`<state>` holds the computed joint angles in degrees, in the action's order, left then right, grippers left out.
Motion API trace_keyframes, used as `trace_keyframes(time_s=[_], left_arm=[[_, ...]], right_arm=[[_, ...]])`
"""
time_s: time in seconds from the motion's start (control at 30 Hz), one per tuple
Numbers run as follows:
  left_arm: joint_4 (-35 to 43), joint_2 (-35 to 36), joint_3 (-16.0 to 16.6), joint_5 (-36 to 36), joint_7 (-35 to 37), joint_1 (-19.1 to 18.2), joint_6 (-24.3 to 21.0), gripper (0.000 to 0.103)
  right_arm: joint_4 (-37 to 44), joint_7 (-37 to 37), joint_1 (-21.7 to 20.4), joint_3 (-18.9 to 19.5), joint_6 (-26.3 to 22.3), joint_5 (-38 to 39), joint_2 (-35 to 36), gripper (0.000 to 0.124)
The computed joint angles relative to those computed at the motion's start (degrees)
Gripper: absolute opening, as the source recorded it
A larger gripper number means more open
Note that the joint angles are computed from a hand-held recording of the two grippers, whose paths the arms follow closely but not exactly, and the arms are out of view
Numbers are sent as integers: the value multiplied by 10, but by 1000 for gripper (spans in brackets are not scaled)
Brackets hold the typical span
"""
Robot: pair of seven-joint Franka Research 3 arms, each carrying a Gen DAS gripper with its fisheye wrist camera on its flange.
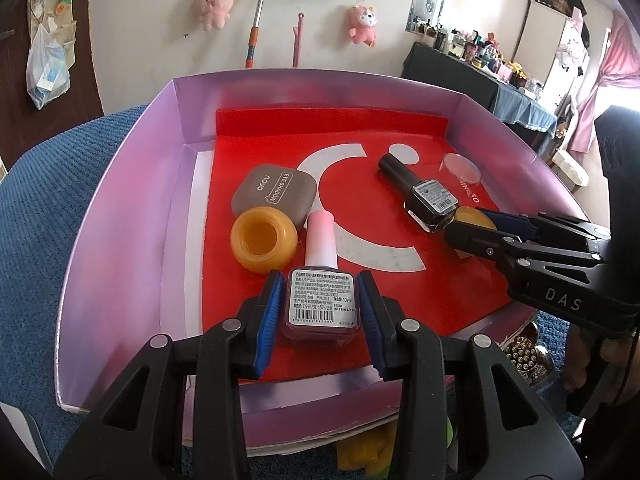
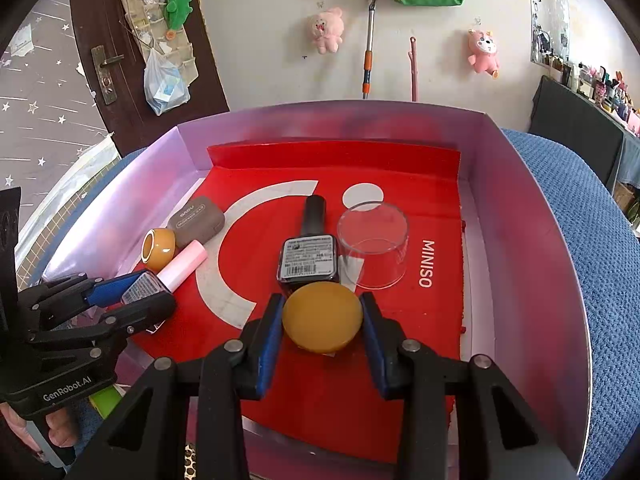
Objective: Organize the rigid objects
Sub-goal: 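Lower the nail polish and sponge into the tray and open both tools, then lift both tools out of the tray toward the remaining items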
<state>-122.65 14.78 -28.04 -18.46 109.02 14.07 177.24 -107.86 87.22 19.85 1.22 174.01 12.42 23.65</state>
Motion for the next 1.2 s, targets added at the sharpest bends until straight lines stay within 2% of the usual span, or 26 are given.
trace_keyframes(time_s=[0.17, 0.23, 0.33, 0.4, 0.5, 0.6, 0.73, 0.83, 0.93, 1.03, 1.1, 1.2], left_arm=[[1, 1, 7, 7, -5, -6, -2, 36], [-1, -1, 22, 21, -18, -20, 0, 37], [-3, -3, 36, 39, -36, -32, 2, 37], [-5, -4, 27, 38, -35, -24, 3, 41], [-4, -4, 4, 21, -20, -1, 0, 55], [-9, -6, -6, 13, -12, 7, 13, 55], [-16, -9, -12, 21, -15, 11, 24, 60], [-26, -15, -6, 40, -31, 6, 41, 63], [-36, -17, -38, 52, -34, 37, 60, 69], [-42, -23, -12, 83, -61, 15, 69, 69], [-45, -26, -8, 100, -75, 13, 70, 71], [-54, -29, -50, 111, -81, 55, 74, 73]], right_arm=[[-2, -12, -12, 15, 0, 11, -2, 42], [-3, -18, -17, 21, 0, 18, -4, 43], [-5, -22, -16, 20, 0, 22, -4, 51], [-8, -25, -15, 20, 2, 24, -6, 53], [-13, -33, -22, 29, 5, 33, -11, 53], [-22, -43, -28, 37, 11, 44, -17, 56], [-34, -51, -29, 41, 19, 53, -27, 61], [-44, -60, -34, 48, 24, 63, -37, 63], [-57, -75, -44, 62, 32, 78, -48, 67], [-68, -86, -48, 69, 40, 89, -59, 69], [-77, -98, -56, 81, 47, 101, -66, 70], [-88, -122, -70, 101, 53, 124, -78, 73]])
